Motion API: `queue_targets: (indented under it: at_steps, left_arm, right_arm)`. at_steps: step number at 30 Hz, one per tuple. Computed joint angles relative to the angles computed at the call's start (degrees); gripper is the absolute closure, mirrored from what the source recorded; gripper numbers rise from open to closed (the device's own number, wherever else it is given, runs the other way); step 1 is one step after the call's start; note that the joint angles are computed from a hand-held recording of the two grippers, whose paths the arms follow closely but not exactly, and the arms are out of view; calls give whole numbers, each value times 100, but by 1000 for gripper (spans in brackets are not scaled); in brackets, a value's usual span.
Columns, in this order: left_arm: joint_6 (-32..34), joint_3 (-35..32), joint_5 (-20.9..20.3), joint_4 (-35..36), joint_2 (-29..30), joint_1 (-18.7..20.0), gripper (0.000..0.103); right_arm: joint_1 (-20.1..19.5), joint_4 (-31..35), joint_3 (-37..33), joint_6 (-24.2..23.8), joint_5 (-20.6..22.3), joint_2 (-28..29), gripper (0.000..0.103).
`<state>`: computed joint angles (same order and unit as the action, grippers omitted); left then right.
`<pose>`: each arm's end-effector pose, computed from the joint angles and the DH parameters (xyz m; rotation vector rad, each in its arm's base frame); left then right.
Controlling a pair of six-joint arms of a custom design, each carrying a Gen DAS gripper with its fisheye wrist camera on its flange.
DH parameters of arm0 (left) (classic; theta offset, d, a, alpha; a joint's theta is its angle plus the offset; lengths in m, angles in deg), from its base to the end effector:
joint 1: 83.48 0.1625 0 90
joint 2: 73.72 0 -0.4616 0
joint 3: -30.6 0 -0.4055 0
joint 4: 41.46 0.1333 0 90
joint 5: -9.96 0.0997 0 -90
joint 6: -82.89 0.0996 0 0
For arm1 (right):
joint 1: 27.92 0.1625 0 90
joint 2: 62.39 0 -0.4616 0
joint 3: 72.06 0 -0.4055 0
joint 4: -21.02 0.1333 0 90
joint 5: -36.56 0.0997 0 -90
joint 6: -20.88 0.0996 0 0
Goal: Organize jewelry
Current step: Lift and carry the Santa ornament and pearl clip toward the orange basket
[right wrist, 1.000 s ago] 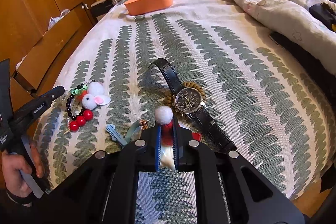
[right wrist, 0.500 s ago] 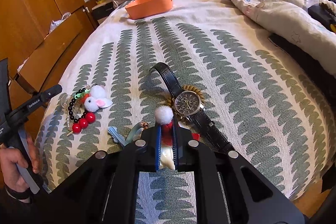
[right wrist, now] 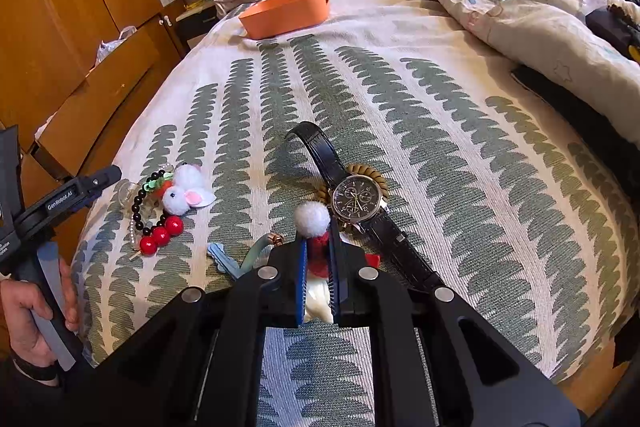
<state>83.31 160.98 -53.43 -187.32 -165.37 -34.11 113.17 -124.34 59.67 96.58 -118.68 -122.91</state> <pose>-0.1414 -0.4381 0.3145 0.8704 2.6035 -0.6110 0.3711 -0.2445 0.1131 -0.2733 -2.1596 1.1056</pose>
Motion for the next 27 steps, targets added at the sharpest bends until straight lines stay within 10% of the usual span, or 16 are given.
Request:
queue_targets:
  at_steps: [7,27]
  left_arm:
    - [65,105,471,40,187,-100,75]
    - [283,109,249,-103,273,-67,93]
  right_arm:
    - [13,89,-26,44,-12,-20,93]
    - [102,-272,162,43,-139,-154,95]
